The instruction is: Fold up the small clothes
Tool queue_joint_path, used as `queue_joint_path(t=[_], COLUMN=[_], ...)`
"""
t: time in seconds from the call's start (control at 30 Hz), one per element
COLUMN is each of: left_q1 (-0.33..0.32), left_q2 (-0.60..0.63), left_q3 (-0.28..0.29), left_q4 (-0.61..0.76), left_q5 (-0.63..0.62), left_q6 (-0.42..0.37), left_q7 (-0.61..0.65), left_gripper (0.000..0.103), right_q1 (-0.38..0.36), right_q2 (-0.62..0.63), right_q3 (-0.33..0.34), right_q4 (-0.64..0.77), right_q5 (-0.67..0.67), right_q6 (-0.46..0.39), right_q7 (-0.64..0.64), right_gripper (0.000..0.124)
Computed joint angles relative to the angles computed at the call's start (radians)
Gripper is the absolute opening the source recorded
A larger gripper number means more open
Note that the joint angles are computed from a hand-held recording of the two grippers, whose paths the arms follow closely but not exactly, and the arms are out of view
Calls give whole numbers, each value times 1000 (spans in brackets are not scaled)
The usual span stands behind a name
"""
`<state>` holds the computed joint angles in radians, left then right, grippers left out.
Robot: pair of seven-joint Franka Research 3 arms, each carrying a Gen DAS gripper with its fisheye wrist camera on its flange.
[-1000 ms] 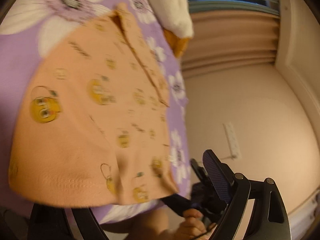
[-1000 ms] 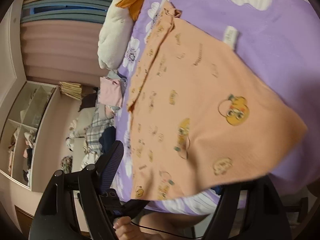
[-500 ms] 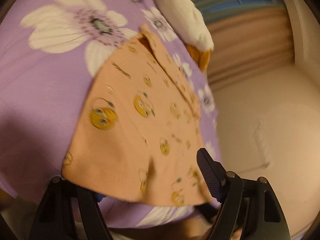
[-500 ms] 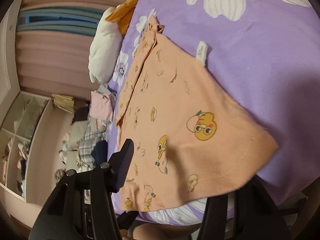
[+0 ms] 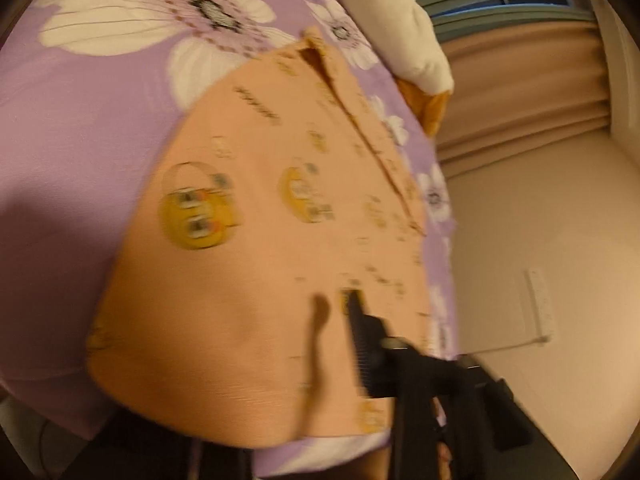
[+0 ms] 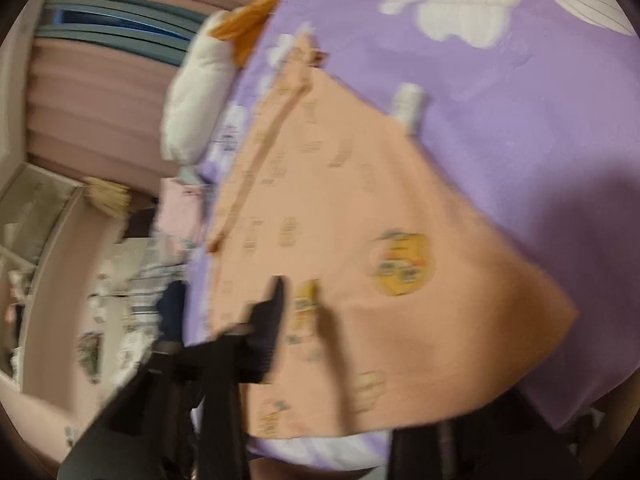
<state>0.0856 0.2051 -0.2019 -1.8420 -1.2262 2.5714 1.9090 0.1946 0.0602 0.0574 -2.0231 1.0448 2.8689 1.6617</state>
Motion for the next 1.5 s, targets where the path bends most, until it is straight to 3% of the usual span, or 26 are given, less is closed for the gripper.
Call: queue_joint_path(t=[0.03, 0.07, 0.13, 0.2, 0.33, 0.4, 0.6, 0.77, 1.2, 1.37, 1.5], left_q1=[0, 14, 22, 9, -18, -13, -14, -12, -9, -15, -5], left_q2=[-1, 1, 0, -12, -25, -23, -11, -14, -9, -10, -8], left_q3=[1, -4, 1, 7, 8, 9, 6, 3, 4, 4, 3], left_q4=[-9, -18, -22, -34, -44, -44, -30, -32, -26, -27, -24], left_q5=[-3, -66, -101, -81, -38, -53, -55, -51, -60, -31, -56], left_q6=[9, -5, -29, -4, 60, 49, 48, 50, 31, 44, 19], left_q7=[-5, 31, 52, 48, 62, 65, 53, 54, 61, 45, 55], left_gripper=[7, 7, 7, 7, 7, 7, 7, 7, 7, 7, 7], right_q1=[-37, -45, -23, -10, 27, 29, 8, 19, 16, 19, 11], right_q2=[0, 1, 1, -1, 0, 4, 15, 14, 12, 11, 15], right_q3=[32, 35, 4, 3, 1, 3, 18, 15, 19, 14, 27], right_q4=[0, 4, 7, 1, -22, -28, -11, -22, -24, -27, -21], right_q5=[88, 236, 335, 294, -27, -90, 30, -58, -56, -113, -34], right_q6=[-9, -19, -40, -10, 84, 106, 90, 118, 113, 113, 118], right_q7=[-61, -191, -286, -276, -94, -69, -160, -109, -137, -102, -178], right_gripper=[0, 0, 0, 0, 0, 0, 0, 0, 0, 0, 0])
